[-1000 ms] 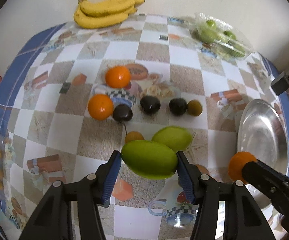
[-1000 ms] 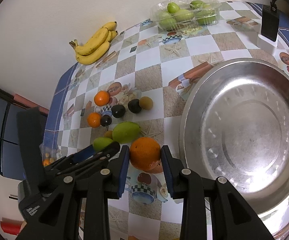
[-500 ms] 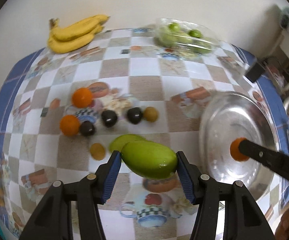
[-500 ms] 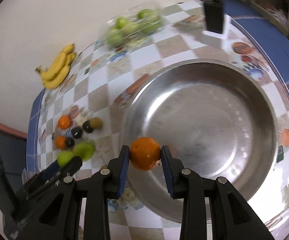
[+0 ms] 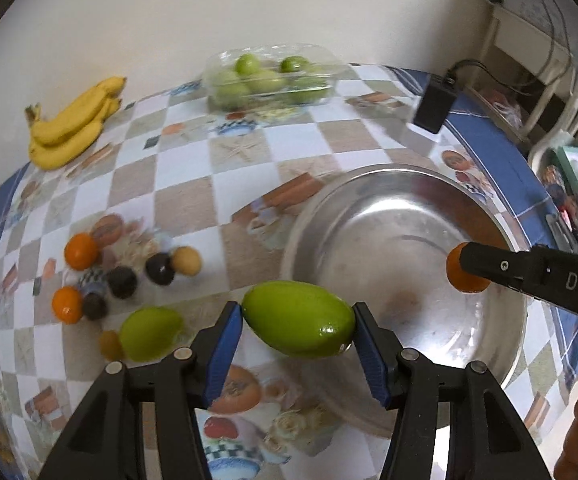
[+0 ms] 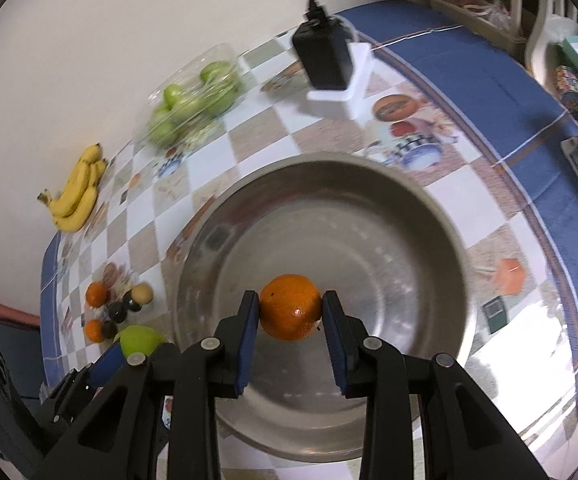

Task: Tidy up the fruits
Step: 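Carry the orange into the steel basin with the right tool while the left tool grasps the mango, then release the orange and the mango into the steel basin with both tools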

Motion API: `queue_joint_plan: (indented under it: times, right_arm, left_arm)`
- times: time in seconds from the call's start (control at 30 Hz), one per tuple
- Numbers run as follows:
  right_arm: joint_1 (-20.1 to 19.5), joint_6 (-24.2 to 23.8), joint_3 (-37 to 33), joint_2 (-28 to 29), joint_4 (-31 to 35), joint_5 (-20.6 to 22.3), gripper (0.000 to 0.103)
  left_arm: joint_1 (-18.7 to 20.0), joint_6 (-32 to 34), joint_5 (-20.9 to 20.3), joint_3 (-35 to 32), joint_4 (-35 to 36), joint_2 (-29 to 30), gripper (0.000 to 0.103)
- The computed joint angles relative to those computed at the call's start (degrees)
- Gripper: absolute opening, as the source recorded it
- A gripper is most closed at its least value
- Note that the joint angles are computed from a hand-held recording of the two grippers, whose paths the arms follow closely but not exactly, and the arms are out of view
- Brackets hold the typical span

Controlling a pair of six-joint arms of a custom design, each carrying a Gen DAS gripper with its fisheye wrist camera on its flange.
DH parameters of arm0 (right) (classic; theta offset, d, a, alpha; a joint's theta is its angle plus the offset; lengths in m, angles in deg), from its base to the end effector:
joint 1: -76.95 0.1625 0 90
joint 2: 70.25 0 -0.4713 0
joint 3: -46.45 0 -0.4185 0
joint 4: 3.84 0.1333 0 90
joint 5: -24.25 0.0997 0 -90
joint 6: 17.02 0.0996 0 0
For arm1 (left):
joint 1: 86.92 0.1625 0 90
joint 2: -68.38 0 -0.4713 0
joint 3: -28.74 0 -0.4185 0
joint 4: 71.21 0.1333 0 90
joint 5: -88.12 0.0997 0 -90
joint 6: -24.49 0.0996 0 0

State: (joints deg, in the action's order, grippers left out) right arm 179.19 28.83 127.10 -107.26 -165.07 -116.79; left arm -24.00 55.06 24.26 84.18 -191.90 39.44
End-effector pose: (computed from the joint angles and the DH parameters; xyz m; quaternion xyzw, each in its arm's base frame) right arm 0.2235 -0.7666 0.1481 -0.3517 -0.8093 0.3913 0.2613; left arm -0.2487 -0.8757 0.1219 0.4621 0.8568 -0.0287 0.2270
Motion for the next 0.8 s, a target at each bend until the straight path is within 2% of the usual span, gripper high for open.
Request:
queue_joint_plan:
  times: [0.23, 0.67, 0.8]
  right_arm:
    - [-0.9, 1.0, 1.8, -0.7, -2.2, -0.3, 0.034]
    - [-2.6, 6.2, 1.7, -0.8, 4.4, 1.4, 0.034]
    - [-2.4, 6.6, 1.3, -0.6, 5.2, 0.9, 0.035]
  left_arm:
    - [-0.8, 2.9, -2.1, 3.3, -3.5, -0.1, 0.059]
    - [-0.8, 4.9, 0.9, 5.4, -4.4, 0.8, 0.059]
    - [-0.9, 6.1, 1.1, 6.6, -6.9, 0.3, 0.06]
